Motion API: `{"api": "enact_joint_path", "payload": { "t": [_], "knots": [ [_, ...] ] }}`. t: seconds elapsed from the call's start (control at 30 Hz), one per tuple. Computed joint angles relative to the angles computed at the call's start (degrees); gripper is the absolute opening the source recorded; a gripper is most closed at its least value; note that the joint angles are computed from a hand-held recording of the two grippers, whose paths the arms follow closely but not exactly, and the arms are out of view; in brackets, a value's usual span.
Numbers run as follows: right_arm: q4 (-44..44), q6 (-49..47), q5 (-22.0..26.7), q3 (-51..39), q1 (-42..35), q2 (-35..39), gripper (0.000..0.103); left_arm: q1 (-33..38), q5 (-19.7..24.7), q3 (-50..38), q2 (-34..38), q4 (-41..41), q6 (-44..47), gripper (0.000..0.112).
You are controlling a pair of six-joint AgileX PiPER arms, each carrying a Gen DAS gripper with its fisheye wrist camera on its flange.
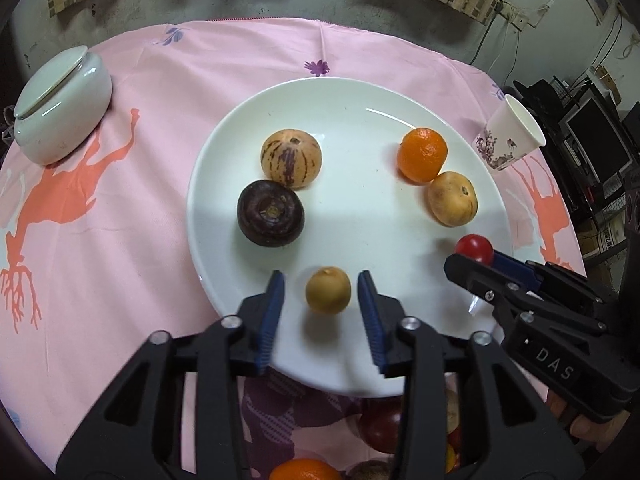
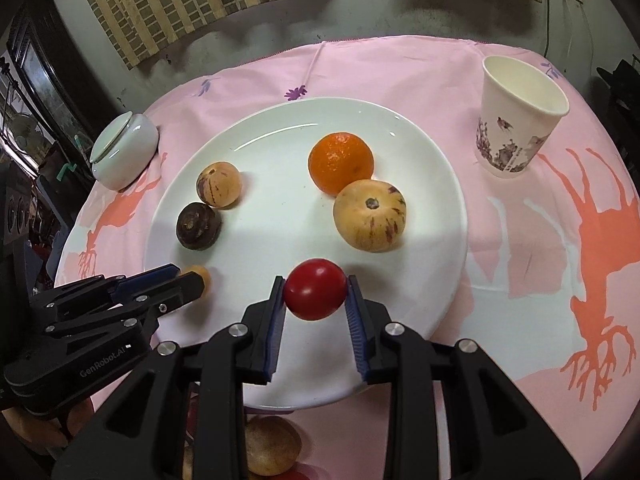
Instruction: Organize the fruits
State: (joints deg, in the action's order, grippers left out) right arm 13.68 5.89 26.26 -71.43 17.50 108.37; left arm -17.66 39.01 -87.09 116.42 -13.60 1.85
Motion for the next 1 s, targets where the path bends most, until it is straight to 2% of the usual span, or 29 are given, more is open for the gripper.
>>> {"api": "enact_joint_path", "payload": {
  "t": [0.1, 0.27, 0.37, 0.43, 0.47, 0.5, 0.53, 0.6, 0.77, 0.9, 1.0],
  "knots": [
    [-2.40, 2.31, 0.06, 0.26, 0.55, -0.26, 0.030, 0.05, -0.39, 0.46, -0.83, 0.39, -0.93, 0.054],
    [-0.58, 2.31, -0.15, 3.82, 0.45, -3.49, 0.030, 0.17, -1.12, 3.38, -4.93, 1.85, -3.07, 0.072],
    [0.41, 2.62, -0.36, 7.54, 0.47, -7.08, 0.031, 1.10, 0.75, 5.84, -7.88, 0.67, -3.01, 0.084],
    [0.61, 3.30, -0.31, 10.70, 0.56, -10.24, 0.035, 1.98, 1.28, 9.16, -10.48, -1.18, -1.83, 0.084],
    [1.22, 3.33, -0.52, 12.81, 0.58, -12.31, 0.045, 2.18, 1.12, 11.22, -12.02, -1.25, -1.67, 0.084],
    [0.83, 4.59, -0.85, 14.76, 0.77, -14.28, 0.060, 2.34, 0.72, 13.50, -13.70, -1.20, -1.56, 0.084],
    [0.19, 6.37, -1.85, 17.55, 1.07, -16.96, 0.069, 2.47, 0.45, 15.43, -15.20, -1.07, -1.53, 0.085],
    [0.04, 7.43, -1.52, 21.12, 1.57, -20.64, 0.069, 2.66, 0.28, 19.45, -18.32, -0.78, -1.96, 0.088],
    [-0.03, 10.89, 1.21, 29.15, 3.08, -28.23, 0.069, 4.23, 0.94, 29.79, -25.54, -3.73, 0.33, 0.088],
    [-2.83, 17.96, 2.73, 33.97, 6.63, -32.58, 0.070, 4.67, 1.12, 36.85, -30.81, -3.57, 1.22, 0.089],
    [-5.00, 24.18, 3.65, 36.39, 10.95, -35.06, 0.075, 4.54, 1.92, 40.79, -34.17, -2.95, 1.04, 0.089]
  ]
}}
